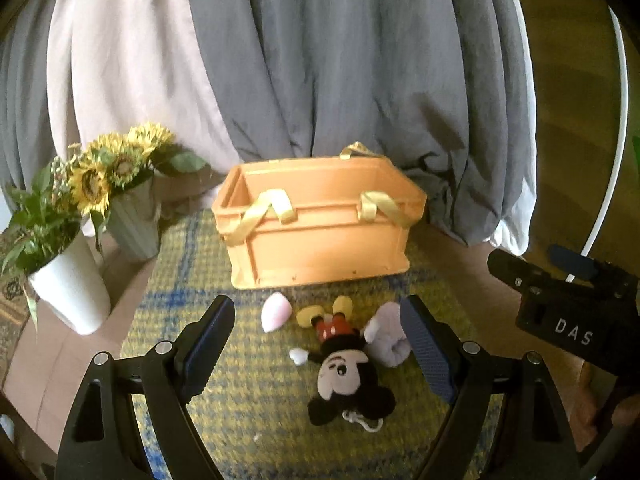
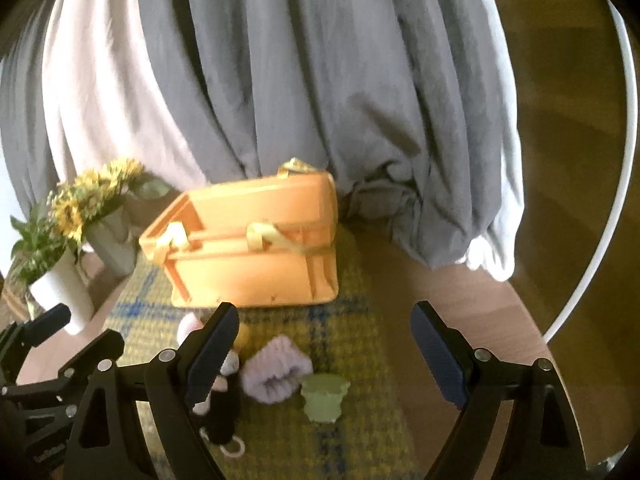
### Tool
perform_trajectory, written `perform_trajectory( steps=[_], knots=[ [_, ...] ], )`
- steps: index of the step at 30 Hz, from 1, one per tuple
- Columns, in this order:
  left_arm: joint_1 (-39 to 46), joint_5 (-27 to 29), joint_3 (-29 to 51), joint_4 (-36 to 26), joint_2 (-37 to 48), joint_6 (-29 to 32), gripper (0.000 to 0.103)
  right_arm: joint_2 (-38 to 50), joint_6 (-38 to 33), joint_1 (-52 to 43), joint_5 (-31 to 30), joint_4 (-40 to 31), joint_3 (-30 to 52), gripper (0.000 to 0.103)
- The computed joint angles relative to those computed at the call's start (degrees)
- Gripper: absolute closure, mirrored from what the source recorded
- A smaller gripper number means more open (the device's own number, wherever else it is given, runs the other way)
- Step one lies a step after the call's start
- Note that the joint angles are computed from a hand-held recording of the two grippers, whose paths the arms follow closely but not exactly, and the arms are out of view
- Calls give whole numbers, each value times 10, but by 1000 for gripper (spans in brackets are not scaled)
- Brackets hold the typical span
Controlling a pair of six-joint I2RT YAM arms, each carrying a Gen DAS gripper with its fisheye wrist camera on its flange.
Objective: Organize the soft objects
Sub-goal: 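Move both tools back toward the Mickey plush and remaining items, then grasp the Mickey plush with the left tool while the right tool grasps the green frog toy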
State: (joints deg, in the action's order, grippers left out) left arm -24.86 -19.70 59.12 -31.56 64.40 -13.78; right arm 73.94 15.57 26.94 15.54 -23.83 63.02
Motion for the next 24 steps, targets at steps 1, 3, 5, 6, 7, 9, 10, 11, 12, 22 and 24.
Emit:
perform_trajectory(
  steps=[1,3,5,6,7,9,10,11,12,22,24],
  knots=[
    [-5,-4,-3,-1,3,-7,18,1,-4,-5,-10,1,-6,15],
    [-10,-8,-9,-4,10,-19,18,4,-9,-11,-25,3,-14,15],
    [-12,-3,-16,-4,18,-29,18,12,-16,-20,-44,3,-20,15],
    [-12,0,-20,-4,24,-35,18,16,-18,-25,-53,3,-23,15],
    [-12,1,-24,-2,27,-38,18,19,-19,-29,-60,4,-28,15],
    [-15,2,-30,1,36,-45,18,28,-23,-35,-72,7,-34,15],
    [-15,4,-34,5,41,-47,19,30,-25,-37,-76,8,-36,15],
    [-16,5,-36,8,47,-49,19,36,-30,-39,-82,9,-38,15],
    [-17,5,-39,12,56,-49,19,40,-34,-42,-89,11,-41,15],
    [-3,36,-44,36,124,-42,21,111,-56,-71,-151,30,-51,16],
    [3,51,-42,38,138,-42,21,124,-58,-72,-152,38,-51,18]
  ],
)
